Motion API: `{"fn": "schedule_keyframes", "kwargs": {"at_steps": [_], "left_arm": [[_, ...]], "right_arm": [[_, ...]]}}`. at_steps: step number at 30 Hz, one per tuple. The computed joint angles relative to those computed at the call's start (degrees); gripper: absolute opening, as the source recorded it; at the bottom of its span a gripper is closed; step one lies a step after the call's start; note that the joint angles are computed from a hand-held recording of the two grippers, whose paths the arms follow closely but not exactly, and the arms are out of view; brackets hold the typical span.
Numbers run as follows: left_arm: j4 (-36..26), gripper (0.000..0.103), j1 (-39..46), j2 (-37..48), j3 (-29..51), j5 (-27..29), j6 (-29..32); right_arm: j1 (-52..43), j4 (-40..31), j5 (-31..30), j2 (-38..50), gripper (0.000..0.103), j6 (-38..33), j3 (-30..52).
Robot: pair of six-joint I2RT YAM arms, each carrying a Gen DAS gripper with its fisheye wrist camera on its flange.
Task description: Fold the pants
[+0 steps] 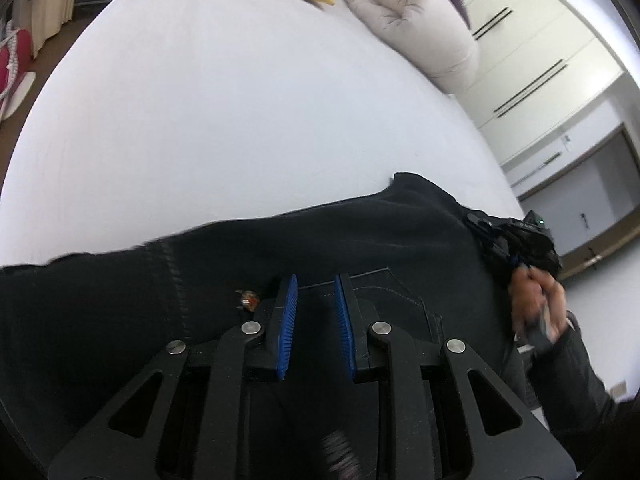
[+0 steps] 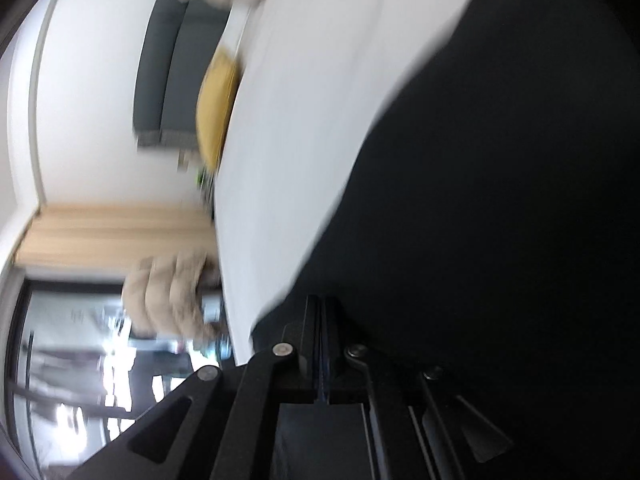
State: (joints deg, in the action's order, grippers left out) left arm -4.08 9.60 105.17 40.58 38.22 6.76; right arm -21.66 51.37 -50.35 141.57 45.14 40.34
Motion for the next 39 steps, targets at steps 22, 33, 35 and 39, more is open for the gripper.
{"fn": "schedule_keyframes", "kwargs": {"at_steps": [22, 33, 35, 39], "left_arm": [[-6.04, 0.02, -5.87, -18.64, -4.13, -0.43, -4.96], [4.5, 0.02, -27.66, -1.51, 0.74, -7.37, -17.76], [5.35, 0.02, -24.77, -1.07, -0.18, -3.96, -18.94], [5.34, 0.02, -24.14, -3.18, -2.0, -4.92, -17.98]], "right_arm": [[-53.0, -37.94, -11.27, -22.96, 0.064, -41.8, -6.35], [-52.42, -49.47, -10.92, -10.15, 0.045, -54.93, 0.29], [-55.76, -50.33, -5.33, -13.24, 0.045, -54.71, 2.44], [-59.46, -56.13, -0.44, -23.75, 0.061, -57.85, 1.53]]}}
